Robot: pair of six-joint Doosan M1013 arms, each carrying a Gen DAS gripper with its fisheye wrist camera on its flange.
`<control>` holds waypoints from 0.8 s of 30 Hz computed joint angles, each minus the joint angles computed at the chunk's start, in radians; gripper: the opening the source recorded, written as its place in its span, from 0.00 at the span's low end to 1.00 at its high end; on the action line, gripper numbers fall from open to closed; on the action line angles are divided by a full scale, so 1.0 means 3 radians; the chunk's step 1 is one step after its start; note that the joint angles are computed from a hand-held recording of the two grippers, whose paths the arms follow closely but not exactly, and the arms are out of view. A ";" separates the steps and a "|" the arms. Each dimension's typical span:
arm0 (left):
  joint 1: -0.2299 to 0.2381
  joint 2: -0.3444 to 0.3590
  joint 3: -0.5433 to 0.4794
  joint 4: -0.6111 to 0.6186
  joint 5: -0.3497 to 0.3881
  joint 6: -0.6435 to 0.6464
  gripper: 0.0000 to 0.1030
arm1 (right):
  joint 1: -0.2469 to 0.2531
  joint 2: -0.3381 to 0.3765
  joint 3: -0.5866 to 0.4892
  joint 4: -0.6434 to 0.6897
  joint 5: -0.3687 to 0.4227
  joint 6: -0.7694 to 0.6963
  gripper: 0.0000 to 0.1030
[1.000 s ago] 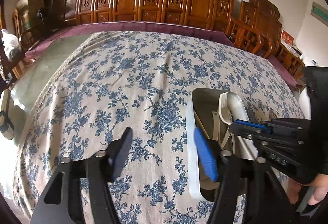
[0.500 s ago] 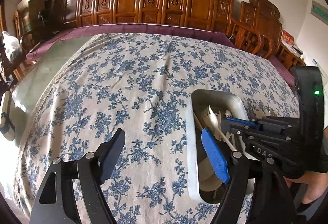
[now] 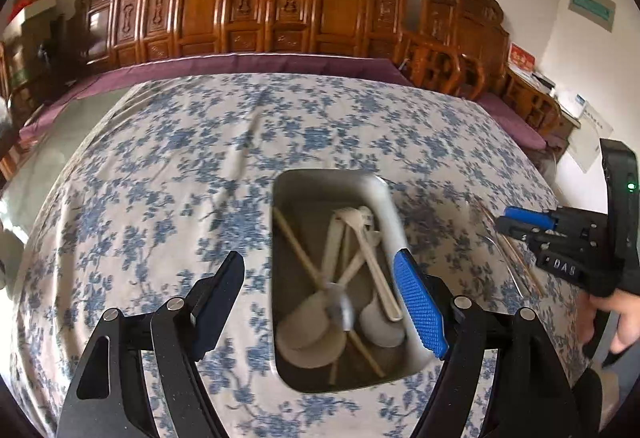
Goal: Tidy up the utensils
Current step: 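Grasp a wooden chopstick from the cloth with the right tool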
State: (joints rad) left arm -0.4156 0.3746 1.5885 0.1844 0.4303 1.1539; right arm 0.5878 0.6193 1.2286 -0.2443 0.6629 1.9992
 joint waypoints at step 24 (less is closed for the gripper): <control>-0.0396 0.0109 -0.0073 0.0077 0.0206 0.0055 0.72 | -0.0285 -0.0110 0.0490 0.0234 0.0295 -0.0105 0.06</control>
